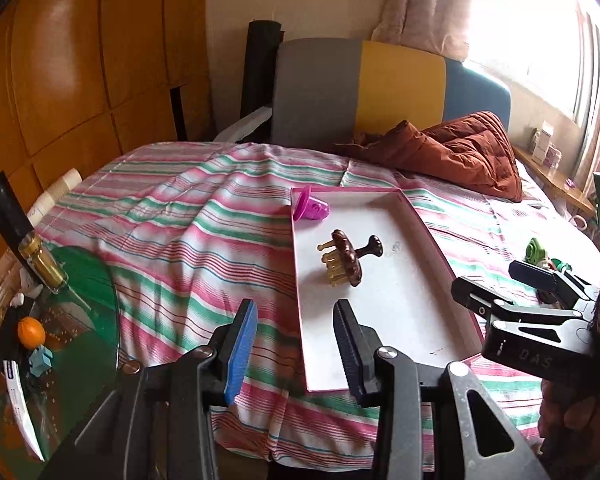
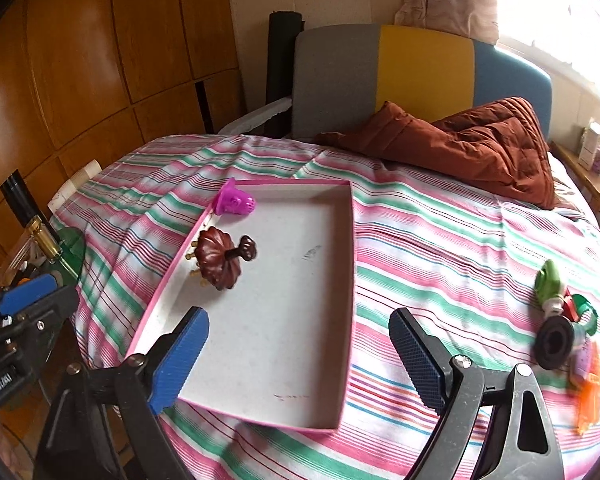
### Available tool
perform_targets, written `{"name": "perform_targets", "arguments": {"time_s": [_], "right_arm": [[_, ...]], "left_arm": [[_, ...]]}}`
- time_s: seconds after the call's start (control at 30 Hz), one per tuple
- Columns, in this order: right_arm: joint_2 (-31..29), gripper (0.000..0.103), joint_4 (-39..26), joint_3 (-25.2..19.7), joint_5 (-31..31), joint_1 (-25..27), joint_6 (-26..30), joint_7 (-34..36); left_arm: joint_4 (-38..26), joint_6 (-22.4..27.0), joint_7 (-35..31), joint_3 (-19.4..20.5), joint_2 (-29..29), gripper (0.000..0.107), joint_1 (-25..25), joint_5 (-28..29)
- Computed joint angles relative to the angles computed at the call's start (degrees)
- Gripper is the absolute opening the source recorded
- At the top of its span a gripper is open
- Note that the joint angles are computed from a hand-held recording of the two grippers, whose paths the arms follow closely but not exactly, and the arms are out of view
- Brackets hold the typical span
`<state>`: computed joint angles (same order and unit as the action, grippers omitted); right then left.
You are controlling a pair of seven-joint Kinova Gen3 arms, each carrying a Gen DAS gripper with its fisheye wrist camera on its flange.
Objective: Organize rigid objects
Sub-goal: 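Move both tools back toward the toy pile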
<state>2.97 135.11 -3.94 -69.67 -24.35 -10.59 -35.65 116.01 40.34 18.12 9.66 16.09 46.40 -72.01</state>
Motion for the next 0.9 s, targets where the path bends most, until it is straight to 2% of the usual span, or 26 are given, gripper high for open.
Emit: {"name": "perform_targets", "arguments": {"time_s": [0.17, 0.33, 0.47, 0.63, 0.83, 0.9], "right_arm": [[-1.95, 0.092, 2.23, -1.02, 2.12, 1.63, -1.37, -1.85], [-3.68, 0.092, 3.90, -2.01, 7.74, 5.79, -0.68, -7.15], [-5.16, 0.092, 4.88, -2.95, 9.74, 9.78, 0.07, -8.44], [-7.56, 0.092, 5.94, -3.00, 11.04, 16.55, 2.08, -7.01], [-10.14, 0.093, 6.25, -3.89, 12.09, 29.15, 5.41, -3.41], [-10.72, 0.093, 6.24, -0.90, 15.24, 30.68, 6.67, -4.80]], "left_arm": [[-0.97, 3.00, -0.65, 0.59, 0.70, 0.039, 1.72, -0.92], [-2.23, 4.76, -2.39, 1.14, 1.50, 0.039, 2.84, -0.97], [-3.48, 5.33, -4.35, 1.31, 2.34, 0.039, 3.68, -0.44], [-5.31, 4.69, -7.29, 0.93, 3.71, 0.039, 4.54, 0.80], [-8.26, 2.94, -11.90, -0.01, 5.55, 0.039, 5.73, 2.37], [-9.51, 1.63, -14.07, -0.35, 6.14, 0.039, 5.96, 3.18]]}}
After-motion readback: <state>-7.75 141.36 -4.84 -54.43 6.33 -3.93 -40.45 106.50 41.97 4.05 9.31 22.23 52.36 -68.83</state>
